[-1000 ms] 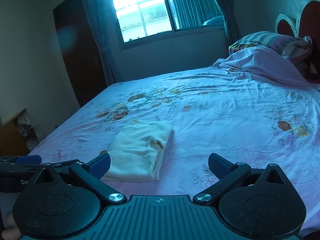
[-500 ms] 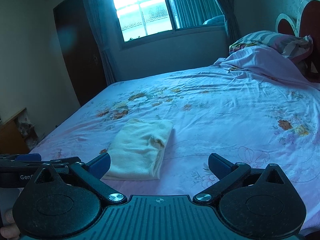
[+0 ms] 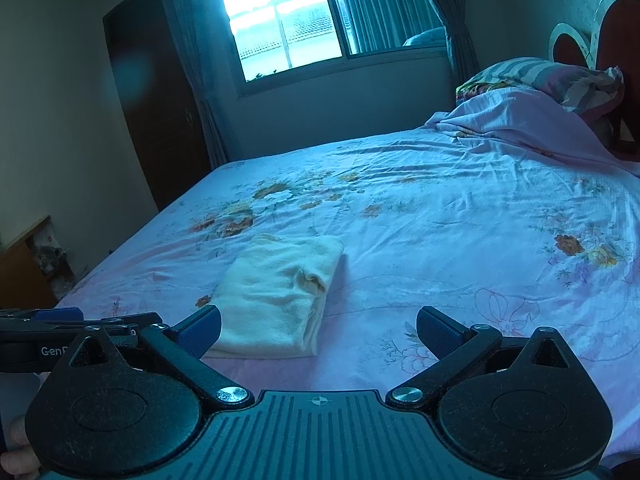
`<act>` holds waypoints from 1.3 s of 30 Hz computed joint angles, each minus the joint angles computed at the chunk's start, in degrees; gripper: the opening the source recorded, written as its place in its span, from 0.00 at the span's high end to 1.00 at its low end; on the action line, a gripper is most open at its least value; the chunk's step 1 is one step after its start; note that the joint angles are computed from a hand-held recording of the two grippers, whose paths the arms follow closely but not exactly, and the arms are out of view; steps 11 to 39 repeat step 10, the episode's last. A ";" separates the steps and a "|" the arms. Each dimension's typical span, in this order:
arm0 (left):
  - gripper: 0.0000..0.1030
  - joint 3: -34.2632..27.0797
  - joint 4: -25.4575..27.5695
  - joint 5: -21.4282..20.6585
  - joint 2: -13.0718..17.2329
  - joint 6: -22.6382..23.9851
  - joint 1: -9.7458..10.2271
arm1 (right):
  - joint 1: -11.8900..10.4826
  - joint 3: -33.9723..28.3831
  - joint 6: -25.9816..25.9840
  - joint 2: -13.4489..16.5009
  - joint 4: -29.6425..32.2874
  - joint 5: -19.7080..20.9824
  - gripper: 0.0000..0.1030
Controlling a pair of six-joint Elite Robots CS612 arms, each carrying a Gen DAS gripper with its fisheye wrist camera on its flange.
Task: Fold small clothes
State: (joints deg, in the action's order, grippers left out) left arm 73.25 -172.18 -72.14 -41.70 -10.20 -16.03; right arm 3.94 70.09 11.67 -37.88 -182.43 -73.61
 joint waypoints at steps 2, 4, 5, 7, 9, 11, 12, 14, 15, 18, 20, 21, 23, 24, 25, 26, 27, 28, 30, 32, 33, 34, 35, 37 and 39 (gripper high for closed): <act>0.02 -0.41 0.33 -0.28 0.32 0.08 0.08 | -0.02 -0.05 0.24 0.08 0.12 0.04 0.00; 0.02 -0.66 0.14 -0.63 0.58 0.22 0.14 | -0.04 -0.02 0.28 0.08 0.09 0.02 0.00; 0.03 -0.59 -0.64 -0.71 0.71 0.39 0.14 | 0.00 -0.01 0.29 0.05 0.05 -0.05 0.00; 0.06 -0.79 -0.87 -0.39 0.94 0.47 0.06 | -0.01 -0.05 0.37 0.09 0.08 -0.24 0.00; 0.06 -1.01 -0.92 -1.02 1.04 0.45 0.12 | 0.01 -0.19 0.47 0.18 0.30 -0.25 0.00; 0.04 -1.04 -1.59 -0.77 1.14 0.88 0.04 | 0.05 -0.23 0.34 0.19 0.47 -0.49 0.00; 0.04 -1.04 -1.59 -0.77 1.14 0.88 0.04 | 0.05 -0.23 0.34 0.19 0.47 -0.49 0.00; 0.04 -1.04 -1.59 -0.77 1.14 0.88 0.04 | 0.05 -0.23 0.34 0.19 0.47 -0.49 0.00; 0.04 -1.04 -1.59 -0.77 1.14 0.88 0.04 | 0.05 -0.23 0.34 0.19 0.47 -0.49 0.00; 0.04 -1.04 -1.59 -0.77 1.14 0.88 0.04 | 0.05 -0.23 0.34 0.19 0.47 -0.49 0.00; 0.04 -1.04 -1.59 -0.77 1.14 0.88 0.04 | 0.05 -0.23 0.34 0.19 0.47 -0.49 0.00; 0.04 -1.04 -1.59 -0.77 1.14 0.88 0.04 | 0.05 -0.23 0.34 0.19 0.47 -0.49 0.00; 0.04 -1.04 -1.59 -0.77 1.14 0.88 0.04 | 0.05 -0.23 0.34 0.19 0.47 -0.49 0.00; 0.04 -1.04 -1.59 -0.77 1.14 0.88 0.04 | 0.05 -0.23 0.34 0.19 0.47 -0.49 0.00; 0.04 -1.04 -1.59 -0.77 1.14 0.88 0.04 | 0.05 -0.23 0.34 0.19 0.47 -0.49 0.00; 0.04 -1.04 -1.59 -0.77 1.14 0.88 0.04 | 0.05 -0.23 0.34 0.19 0.47 -0.49 0.00; 0.04 -1.04 -1.59 -0.77 1.14 0.88 0.04 | 0.05 -0.23 0.34 0.19 0.47 -0.49 0.00; 0.04 -1.04 -1.59 -0.77 1.14 0.88 0.04 | 0.05 -0.23 0.34 0.19 0.47 -0.49 0.00; 0.04 -1.04 -1.59 -0.77 1.14 0.88 0.04 | 0.05 -0.23 0.34 0.19 0.47 -0.49 0.00; 0.04 -1.04 -1.59 -0.77 1.14 0.88 0.04 | 0.05 -0.23 0.34 0.19 0.47 -0.49 0.00; 0.04 -1.04 -1.59 -0.77 1.14 0.88 0.04 | 0.05 -0.23 0.34 0.19 0.47 -0.49 0.00; 0.04 -1.04 -1.59 -0.77 1.14 0.88 0.04 | 0.05 -0.23 0.34 0.19 0.47 -0.49 0.00; 0.04 -1.04 -1.59 -0.77 1.14 0.88 0.04 | 0.05 -0.23 0.34 0.19 0.47 -0.49 0.00; 0.04 -1.04 -1.59 -0.77 1.14 0.88 0.04 | 0.05 -0.23 0.34 0.19 0.47 -0.49 0.00; 0.04 -1.04 -1.59 -0.77 1.14 0.88 0.04 | 0.05 -0.23 0.34 0.19 0.47 -0.49 0.00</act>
